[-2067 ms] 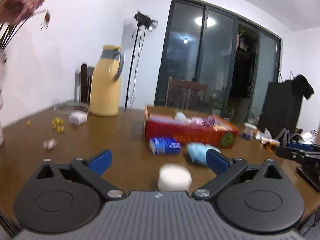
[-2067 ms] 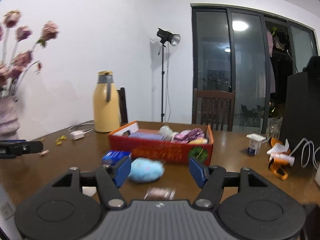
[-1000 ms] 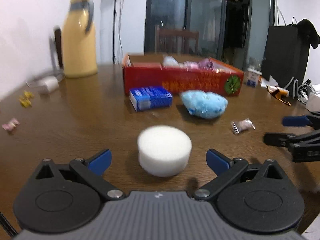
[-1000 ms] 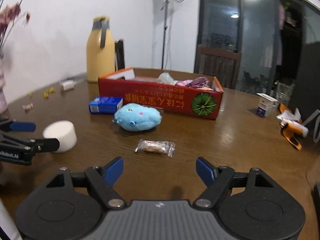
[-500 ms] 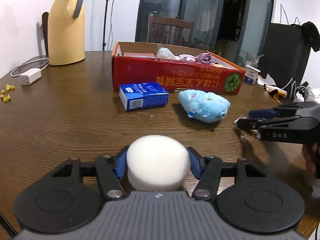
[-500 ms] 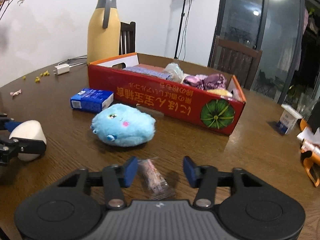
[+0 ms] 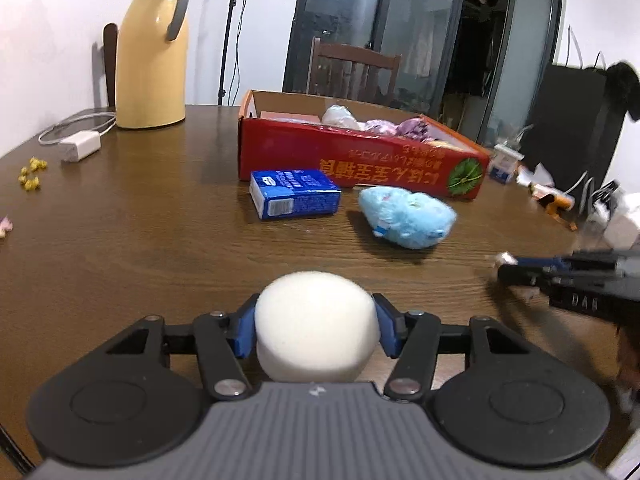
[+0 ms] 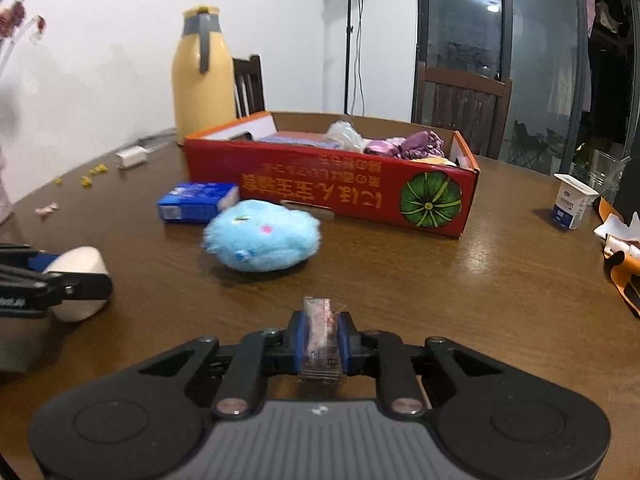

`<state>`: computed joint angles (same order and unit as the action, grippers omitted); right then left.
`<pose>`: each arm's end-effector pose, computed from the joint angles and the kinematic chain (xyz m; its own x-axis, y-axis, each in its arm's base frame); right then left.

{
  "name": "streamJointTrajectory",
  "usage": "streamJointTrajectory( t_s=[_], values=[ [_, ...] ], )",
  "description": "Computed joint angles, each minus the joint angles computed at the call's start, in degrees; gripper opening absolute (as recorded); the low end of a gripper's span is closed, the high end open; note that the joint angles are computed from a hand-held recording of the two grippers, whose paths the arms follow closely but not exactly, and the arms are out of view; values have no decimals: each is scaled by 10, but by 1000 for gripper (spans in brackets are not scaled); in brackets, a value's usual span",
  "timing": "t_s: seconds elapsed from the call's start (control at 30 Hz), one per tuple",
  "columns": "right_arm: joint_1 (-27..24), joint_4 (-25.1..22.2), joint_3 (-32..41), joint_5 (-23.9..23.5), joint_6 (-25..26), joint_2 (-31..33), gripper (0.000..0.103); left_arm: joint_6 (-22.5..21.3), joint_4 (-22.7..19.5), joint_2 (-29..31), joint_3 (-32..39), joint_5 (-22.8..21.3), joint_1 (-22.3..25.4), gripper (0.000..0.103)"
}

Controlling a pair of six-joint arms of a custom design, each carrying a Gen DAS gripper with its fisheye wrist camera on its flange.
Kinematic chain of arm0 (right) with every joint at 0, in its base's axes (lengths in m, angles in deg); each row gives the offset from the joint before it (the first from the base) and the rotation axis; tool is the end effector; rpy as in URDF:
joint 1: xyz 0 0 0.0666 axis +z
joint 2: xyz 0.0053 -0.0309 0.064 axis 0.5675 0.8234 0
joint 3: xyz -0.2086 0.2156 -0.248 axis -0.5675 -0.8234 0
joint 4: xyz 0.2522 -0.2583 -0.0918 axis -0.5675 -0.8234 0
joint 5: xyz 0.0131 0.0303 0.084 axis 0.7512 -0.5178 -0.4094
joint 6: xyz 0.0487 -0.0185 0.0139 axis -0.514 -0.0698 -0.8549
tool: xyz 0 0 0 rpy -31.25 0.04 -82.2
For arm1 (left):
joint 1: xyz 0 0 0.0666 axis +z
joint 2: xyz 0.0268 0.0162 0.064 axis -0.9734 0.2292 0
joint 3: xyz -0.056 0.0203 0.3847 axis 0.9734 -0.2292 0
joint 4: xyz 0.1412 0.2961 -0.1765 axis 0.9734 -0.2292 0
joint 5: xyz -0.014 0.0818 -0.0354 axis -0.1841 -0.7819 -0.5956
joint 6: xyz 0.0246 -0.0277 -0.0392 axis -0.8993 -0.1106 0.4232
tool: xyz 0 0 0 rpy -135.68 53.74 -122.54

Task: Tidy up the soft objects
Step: 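Carry the foam cylinder and wrapper into the box and open both tools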

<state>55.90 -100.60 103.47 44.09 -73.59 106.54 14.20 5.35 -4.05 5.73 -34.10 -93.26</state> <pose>0.2856 0.0956 0.3069 -0.5454 0.1484 -0.8250 0.1746 0.9827 0.0613 0.4090 -0.1368 0.3292 -0.5146 0.2779 -0.8111 0.6401 0.7540 -0.1477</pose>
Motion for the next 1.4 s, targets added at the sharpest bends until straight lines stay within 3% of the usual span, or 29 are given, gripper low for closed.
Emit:
streamJointTrajectory(
  t_s=[0.27,0.5,0.63,0.73,0.8,0.97,1.1,1.23,1.3,1.4],
  values=[
    [122,-45,-25,89,-61,-73,16,-9,-3,-81,-49,31,1,58],
    [159,-63,-22,146,-65,-92,16,-6,1,-106,-60,35,-4,58],
    [140,-46,-22,126,-48,-96,16,-6,1,-86,-29,49,-7,58],
    [80,-10,-6,73,11,-92,16,13,26,-44,28,97,-12,58],
    [25,22,12,26,53,-79,16,27,19,12,98,121,-24,58],
    [-135,45,115,-110,119,37,16,42,-57,174,329,69,-78,58],
    [-223,5,241,-183,100,171,17,54,-204,332,569,6,-114,58],
    [-253,-38,338,-183,96,275,17,45,-328,479,781,-101,-143,59],
    [-259,-50,363,-183,97,305,17,38,-375,529,857,-118,-149,59],
    [-264,-51,380,-178,92,332,19,63,-443,594,967,-131,-148,70]
  ],
)
